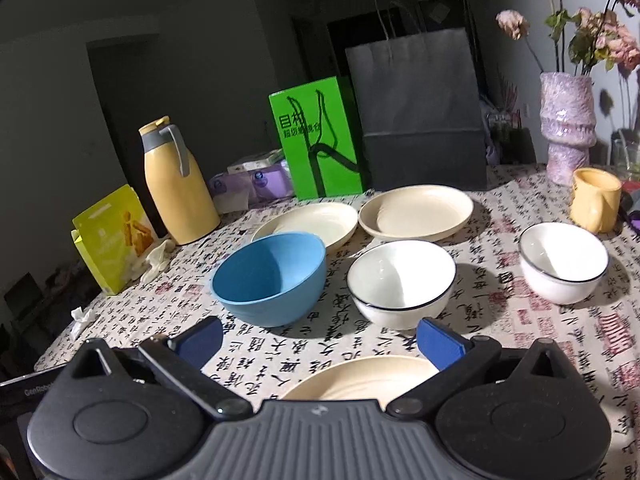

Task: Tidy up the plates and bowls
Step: 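Move both open grippers toward the two cream plates by the green bag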

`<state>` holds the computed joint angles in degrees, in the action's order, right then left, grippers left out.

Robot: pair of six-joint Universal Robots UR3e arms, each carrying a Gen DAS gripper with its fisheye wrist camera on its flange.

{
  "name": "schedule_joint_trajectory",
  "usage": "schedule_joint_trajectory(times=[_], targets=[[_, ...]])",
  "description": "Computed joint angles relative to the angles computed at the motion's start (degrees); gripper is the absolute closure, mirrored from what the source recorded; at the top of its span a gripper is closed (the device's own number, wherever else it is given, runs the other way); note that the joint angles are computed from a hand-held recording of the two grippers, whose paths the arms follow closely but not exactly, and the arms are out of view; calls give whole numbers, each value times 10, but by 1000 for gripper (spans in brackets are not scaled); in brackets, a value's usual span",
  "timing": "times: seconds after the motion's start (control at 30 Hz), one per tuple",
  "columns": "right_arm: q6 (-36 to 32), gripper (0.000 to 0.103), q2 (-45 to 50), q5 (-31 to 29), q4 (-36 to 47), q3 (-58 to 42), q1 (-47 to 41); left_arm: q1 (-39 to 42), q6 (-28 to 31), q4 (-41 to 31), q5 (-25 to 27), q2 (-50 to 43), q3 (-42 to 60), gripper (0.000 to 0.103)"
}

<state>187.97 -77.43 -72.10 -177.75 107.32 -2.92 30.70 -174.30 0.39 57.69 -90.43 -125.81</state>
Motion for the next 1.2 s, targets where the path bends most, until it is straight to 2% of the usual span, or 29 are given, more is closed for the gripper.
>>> schedule_joint_trajectory(times=[0.43,0.73,1.2], targets=[[38,0,71,-25,110,-169,28,-3,-11,-58,6,-46,114,0],[52,0,144,-36,194,-314,40,-24,-37,-123,18,-106,242,0],[53,0,278,-50,327,-574,51,-66,-63,-211,72,-214,440,0]])
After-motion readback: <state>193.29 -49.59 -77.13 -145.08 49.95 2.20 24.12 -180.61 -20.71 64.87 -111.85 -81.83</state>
